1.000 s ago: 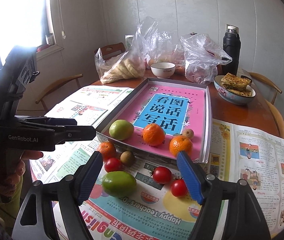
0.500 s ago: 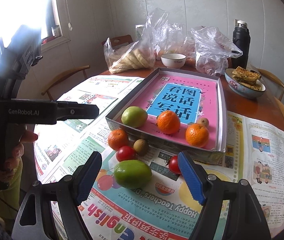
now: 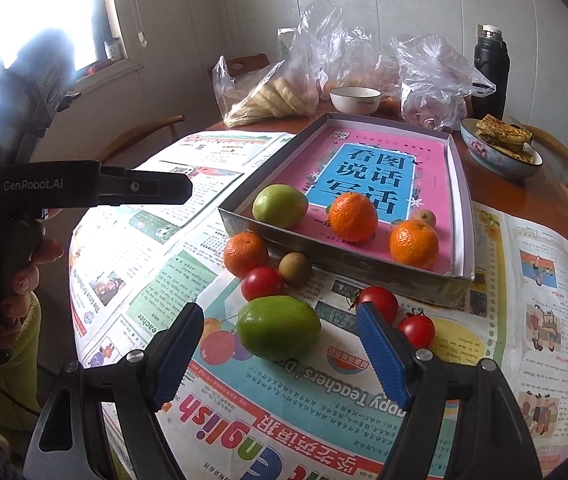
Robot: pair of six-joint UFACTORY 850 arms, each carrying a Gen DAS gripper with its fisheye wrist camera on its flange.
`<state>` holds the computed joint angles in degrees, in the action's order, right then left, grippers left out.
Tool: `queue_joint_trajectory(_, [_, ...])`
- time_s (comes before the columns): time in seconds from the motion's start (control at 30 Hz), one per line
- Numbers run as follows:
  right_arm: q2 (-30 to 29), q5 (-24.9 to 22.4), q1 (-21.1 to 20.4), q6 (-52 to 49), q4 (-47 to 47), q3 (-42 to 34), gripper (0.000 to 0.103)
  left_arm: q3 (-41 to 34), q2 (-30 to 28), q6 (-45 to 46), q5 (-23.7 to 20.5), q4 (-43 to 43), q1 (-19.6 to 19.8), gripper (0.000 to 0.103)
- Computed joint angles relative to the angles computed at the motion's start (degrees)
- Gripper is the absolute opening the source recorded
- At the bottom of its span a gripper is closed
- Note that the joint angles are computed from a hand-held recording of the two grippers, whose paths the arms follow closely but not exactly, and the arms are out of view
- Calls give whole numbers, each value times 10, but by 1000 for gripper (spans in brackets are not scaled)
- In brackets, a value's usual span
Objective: Organize fruits
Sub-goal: 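Grasp an orange with the left gripper while the right grasps a large green lime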
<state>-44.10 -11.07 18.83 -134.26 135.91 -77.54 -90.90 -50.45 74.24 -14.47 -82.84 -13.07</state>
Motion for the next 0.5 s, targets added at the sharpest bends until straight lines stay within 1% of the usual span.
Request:
queue_joint_trajectory(0.27, [-15, 11, 3, 76, -75, -14, 78, -20, -19, -74, -13, 75, -3, 79])
queue_joint_trajectory(0.37, [-22, 14, 4, 106, -106, -21, 78, -26, -26, -82, -19, 84, -5, 79])
queue_joint_trajectory(0.5, [-30, 21, 6, 139, -137, -29, 78, -41, -40, -119, -29, 119, -7, 79])
